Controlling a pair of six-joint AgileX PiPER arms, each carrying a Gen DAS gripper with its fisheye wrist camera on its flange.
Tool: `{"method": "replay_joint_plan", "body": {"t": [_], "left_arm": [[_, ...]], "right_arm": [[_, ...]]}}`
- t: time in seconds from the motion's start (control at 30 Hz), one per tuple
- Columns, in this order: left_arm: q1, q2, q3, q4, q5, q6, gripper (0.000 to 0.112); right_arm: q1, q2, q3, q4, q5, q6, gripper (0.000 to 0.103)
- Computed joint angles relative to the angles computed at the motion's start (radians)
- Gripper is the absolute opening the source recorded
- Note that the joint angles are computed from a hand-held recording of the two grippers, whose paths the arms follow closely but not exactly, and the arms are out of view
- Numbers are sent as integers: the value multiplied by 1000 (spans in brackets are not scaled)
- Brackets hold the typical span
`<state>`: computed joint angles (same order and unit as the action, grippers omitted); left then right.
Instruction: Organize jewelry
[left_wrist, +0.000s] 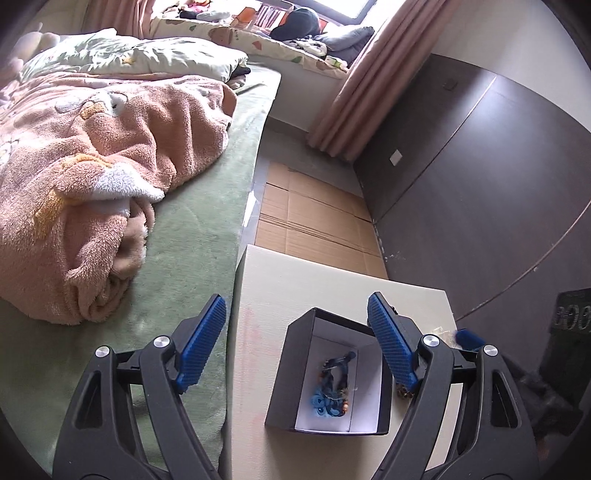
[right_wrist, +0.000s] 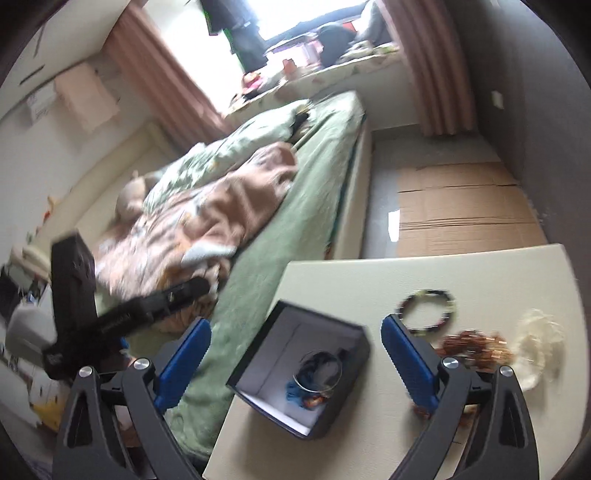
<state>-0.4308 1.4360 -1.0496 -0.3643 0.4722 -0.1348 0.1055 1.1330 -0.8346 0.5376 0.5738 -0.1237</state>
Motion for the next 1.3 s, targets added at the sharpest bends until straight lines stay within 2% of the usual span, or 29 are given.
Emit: {"method": "replay_joint_plan", "body": {"t": [0.17, 0.3, 0.4, 0.47, 0.57, 0.63, 0.77, 0.9, 1.03, 1.3], "left_arm": [[-68, 19, -16, 43, -14, -47, 79], [-158, 50, -46, 79, -18, -75, 79], [-238, 84, -81, 187, -17, -164, 79], [-272, 109, -105, 171, -17, -149, 79], [-326, 158, -171, 244, 15, -207, 79], [-344, 190, -216, 233, 41, -198, 74], [-364, 284, -355, 157, 142, -128, 52], [-382, 378, -481, 181, 232, -151, 41], [-405, 472, -608, 216, 315, -172, 35], [-438, 599, -774, 264, 427, -214, 32]], "right_arm": [[-204, -101, 66, 11, 82, -14, 91], [-363, -110, 106, 24, 148, -61, 83], [-453, -108, 120, 42, 179, -110, 77], [-518, -109, 125, 81, 202, -173, 74], [-620, -107, 124, 148, 252, -267, 71], [-680, -100, 122, 184, 277, -320, 70], [-812, -35, 117, 231, 338, -398, 63], [-846, 7, 107, 228, 340, -412, 58], [-843, 65, 97, 211, 319, -417, 57], [-704, 213, 59, 52, 174, -270, 57]]}}
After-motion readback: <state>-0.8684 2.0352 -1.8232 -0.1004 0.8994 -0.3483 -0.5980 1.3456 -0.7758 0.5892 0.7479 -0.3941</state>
